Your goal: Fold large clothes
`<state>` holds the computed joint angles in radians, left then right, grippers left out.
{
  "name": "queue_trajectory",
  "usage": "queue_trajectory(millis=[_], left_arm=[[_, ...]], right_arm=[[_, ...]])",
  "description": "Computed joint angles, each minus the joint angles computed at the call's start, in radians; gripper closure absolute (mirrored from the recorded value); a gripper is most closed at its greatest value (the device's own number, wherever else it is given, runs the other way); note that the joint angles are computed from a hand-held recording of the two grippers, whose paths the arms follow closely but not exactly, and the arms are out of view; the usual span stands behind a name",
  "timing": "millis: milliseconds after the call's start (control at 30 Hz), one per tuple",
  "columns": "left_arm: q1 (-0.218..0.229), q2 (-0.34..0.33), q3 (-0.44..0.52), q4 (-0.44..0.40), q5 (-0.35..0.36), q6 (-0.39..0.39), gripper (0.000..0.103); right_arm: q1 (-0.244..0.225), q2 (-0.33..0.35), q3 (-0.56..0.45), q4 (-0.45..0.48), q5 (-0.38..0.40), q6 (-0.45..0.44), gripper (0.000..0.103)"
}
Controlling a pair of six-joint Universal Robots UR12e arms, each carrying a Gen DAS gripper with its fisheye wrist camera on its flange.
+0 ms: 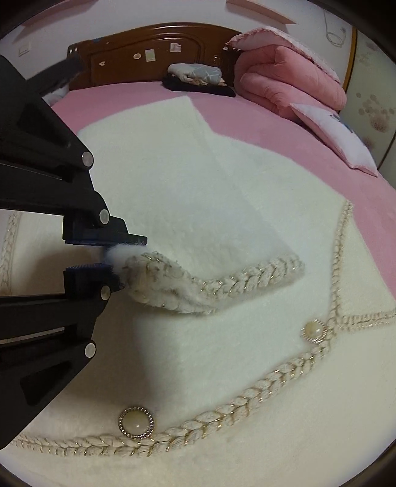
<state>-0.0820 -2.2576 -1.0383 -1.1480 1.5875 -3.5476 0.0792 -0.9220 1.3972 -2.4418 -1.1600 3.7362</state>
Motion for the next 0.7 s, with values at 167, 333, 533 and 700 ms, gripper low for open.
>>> queue_trajectory(millis=[167, 333, 533, 700], left_arm=[[-0.016, -0.046, 0.047, 0.043, 0.048, 0.111, 0.058], [-0.005, -0.077, 0.079, 0.044, 0.018, 0.078, 0.077], [-0.013, -0.108, 0.124, 0.019, 0.092, 0.029, 0.082], [-0.007, -0.123, 0.134, 0.004, 0.098, 0.008, 0.086]], right_arm=[[0.003, -0.012, -0.036, -0.101, -0.070, -0.030, 0.095], [-0.014, -0.027, -0.079, -0.166, -0.191, -0.057, 0.095], [-0.051, -0.063, -0.049, -0.167, -0.273, -0.043, 0.095], [-0.085, -0.074, 0.019, -0.097, -0.232, 0.064, 0.095]])
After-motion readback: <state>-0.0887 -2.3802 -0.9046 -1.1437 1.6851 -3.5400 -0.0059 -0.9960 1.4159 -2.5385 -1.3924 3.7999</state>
